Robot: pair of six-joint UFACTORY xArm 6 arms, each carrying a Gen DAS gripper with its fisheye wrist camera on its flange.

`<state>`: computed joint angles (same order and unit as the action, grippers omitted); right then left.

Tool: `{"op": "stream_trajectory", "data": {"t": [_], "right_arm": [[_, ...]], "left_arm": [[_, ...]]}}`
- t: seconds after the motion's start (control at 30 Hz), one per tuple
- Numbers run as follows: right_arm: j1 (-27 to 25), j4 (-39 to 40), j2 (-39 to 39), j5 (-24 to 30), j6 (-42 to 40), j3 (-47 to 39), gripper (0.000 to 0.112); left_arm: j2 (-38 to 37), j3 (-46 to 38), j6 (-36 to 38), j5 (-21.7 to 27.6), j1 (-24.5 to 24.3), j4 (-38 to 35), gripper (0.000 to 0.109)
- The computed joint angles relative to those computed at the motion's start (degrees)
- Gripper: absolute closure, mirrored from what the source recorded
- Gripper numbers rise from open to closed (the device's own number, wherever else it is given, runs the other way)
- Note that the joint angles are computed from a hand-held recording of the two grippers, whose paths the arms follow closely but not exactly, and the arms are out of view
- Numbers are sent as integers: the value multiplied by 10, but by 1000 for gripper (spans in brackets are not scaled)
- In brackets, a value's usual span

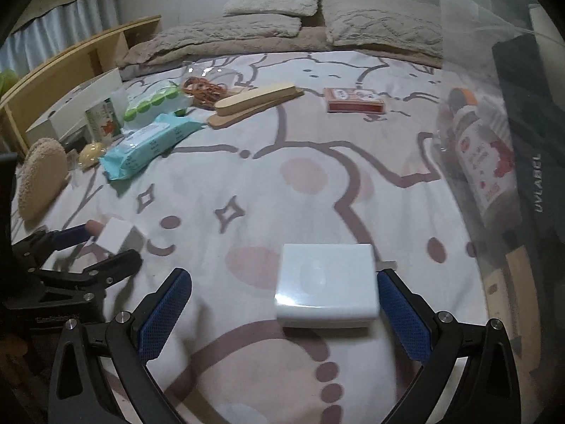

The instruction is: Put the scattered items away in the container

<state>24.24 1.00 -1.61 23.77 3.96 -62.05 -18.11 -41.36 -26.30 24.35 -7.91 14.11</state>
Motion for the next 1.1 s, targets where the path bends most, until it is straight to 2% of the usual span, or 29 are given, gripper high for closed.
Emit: {"op": "stream_trajectory", "data": {"t": [0.1, 0.2, 0.37, 0.57, 0.6, 0.63, 0.67, 1.1], "right_arm": [[-6, -81, 2, 12, 59, -6, 9], [-12, -90, 4, 18, 59, -12, 9], [-14, -170, 14, 29, 69, -24, 9], [-21, -95, 28, 50, 18, -38, 10], [-22, -70, 26, 49, -1, -36, 13], [-23, -44, 24, 49, -21, -35, 32], [-23, -20, 23, 52, -39, -34, 43], [-19, 36, -7, 29, -78, -1, 44]], "left_arm": [[0, 3, 27, -14, 2, -32, 7], [-7, 9, 45, -28, 5, -60, 21], [-6, 11, 58, -34, 3, -74, 21], [-10, 13, 70, -31, -2, -75, 21], [-11, 14, 71, -31, -4, -76, 21], [-12, 14, 72, -31, -5, -77, 21], [-13, 14, 74, -30, -6, -78, 21], [-20, 17, 87, -24, -12, -92, 21]]}}
